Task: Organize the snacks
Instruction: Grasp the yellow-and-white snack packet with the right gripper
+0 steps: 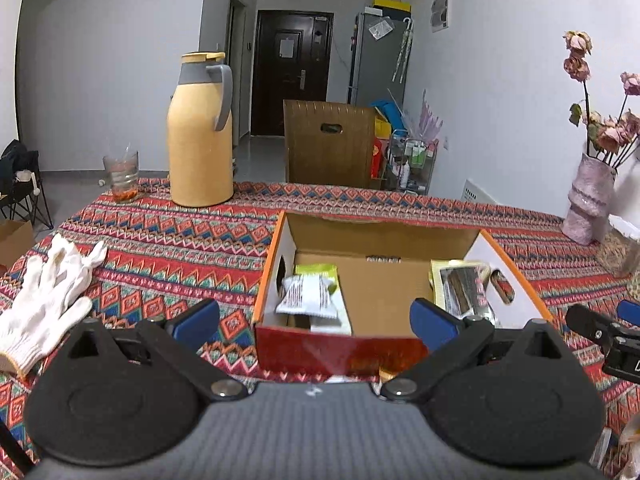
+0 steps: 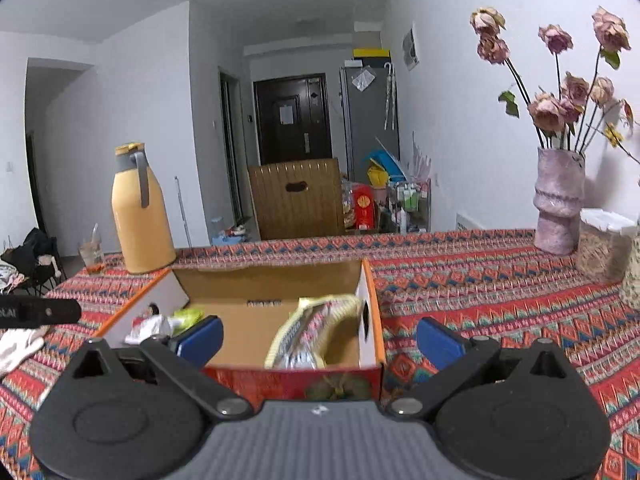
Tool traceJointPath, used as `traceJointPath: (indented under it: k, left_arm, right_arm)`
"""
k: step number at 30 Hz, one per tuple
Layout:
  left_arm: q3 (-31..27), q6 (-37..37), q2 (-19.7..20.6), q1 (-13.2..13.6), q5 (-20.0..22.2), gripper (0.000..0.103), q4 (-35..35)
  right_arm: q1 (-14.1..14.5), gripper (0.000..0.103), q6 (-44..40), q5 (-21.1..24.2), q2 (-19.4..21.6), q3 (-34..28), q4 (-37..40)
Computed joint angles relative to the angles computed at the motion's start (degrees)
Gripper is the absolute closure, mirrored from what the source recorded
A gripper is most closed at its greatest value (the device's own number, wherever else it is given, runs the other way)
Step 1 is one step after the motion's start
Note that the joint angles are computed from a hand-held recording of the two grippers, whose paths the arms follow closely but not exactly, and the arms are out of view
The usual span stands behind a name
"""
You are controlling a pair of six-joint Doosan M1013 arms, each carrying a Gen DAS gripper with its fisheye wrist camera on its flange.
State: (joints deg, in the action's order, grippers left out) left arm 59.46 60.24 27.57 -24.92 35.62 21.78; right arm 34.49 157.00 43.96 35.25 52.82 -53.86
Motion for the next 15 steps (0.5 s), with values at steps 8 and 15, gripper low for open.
traceJointPath:
  k: [8,15]
  left_arm:
    - [5.8,0.13,-2.98,-0.12,-1.76,0.0,0.24]
    - [9.75,2.28,-4.83,-0.1,-2.95,0.0,-1.69]
  right_arm:
    - [0.88,0.0,1.33,1.1,-2.98,6.63,1.71]
    - [1.82,0.0,3.85,2.9,-5.04,11.52,0.92]
